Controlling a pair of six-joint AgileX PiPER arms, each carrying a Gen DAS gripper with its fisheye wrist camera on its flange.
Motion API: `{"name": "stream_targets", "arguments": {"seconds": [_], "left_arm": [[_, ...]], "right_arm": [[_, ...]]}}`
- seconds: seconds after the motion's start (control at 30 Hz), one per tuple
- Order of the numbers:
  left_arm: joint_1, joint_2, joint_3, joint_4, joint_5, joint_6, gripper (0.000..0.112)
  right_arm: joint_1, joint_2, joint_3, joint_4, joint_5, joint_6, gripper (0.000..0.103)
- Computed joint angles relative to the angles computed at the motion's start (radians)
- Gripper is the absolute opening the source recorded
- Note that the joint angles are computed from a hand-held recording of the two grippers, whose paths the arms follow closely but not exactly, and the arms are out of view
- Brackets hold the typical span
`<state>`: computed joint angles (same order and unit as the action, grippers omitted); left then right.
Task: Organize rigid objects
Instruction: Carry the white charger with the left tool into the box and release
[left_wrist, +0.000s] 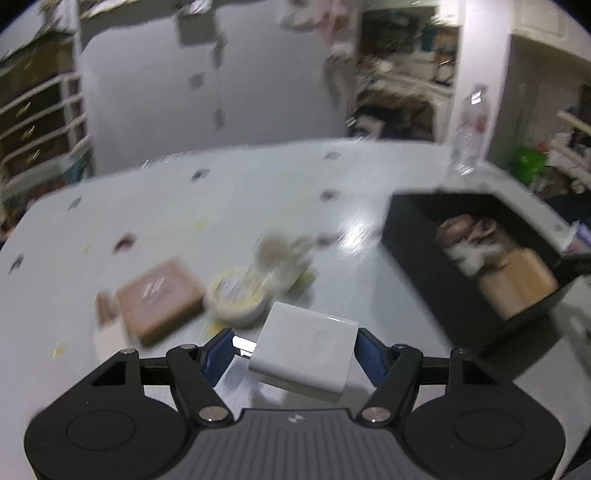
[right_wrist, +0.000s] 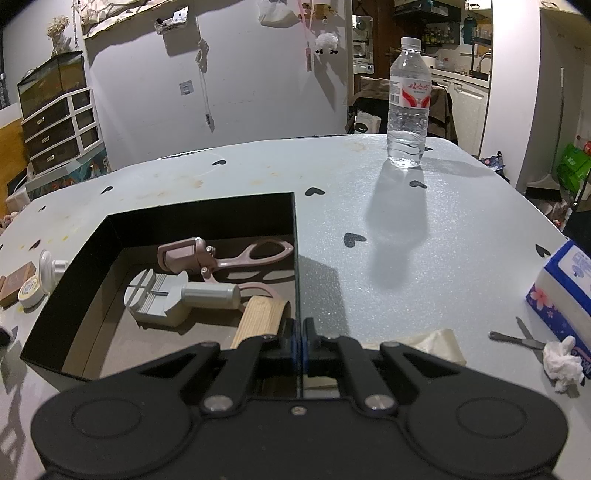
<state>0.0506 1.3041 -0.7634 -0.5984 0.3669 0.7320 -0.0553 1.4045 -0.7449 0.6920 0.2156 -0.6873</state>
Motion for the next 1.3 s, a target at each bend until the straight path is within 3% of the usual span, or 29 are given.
{"name": "stream_targets", "arguments": {"seconds": [0.13,0.3,0.53,0.83,1.0,1.2,1.3], "left_arm": [[-0.043,0.032,-0.112,-0.179,0.103,0.236,0.071],[-0.155,0.168,-0.291,-0.217,0.231,0.339,0.071],[-0.303,0.429,-0.533,-0.171,0.353,0.335,0.071],[-0.342,0.679,-0.842,-0.103,0.600,0.293,0.071],[-0.345,0.747,-0.931,-0.075,0.667,0.277,0.071],[-0.338,0.790,-0.970,-0.097,0.694,0.253,0.084],[-0.337,0.778,-0.961,-0.092,0.690,0.250,0.084]], "right_arm": [[0.000,0.001,0.000,0.003,0.000,-0.003,0.004],[0.000,0.001,0.000,0.003,-0.001,-0.003,0.004],[-0.002,0.005,-0.005,0.010,0.007,-0.022,0.004],[-0.002,0.008,-0.010,-0.006,0.014,-0.017,0.004],[-0.005,0.012,-0.014,-0.003,0.020,-0.023,0.004],[-0.016,0.014,-0.013,0.043,0.028,-0.070,0.004],[-0.017,0.015,-0.014,0.048,0.029,-0.075,0.004]]}}
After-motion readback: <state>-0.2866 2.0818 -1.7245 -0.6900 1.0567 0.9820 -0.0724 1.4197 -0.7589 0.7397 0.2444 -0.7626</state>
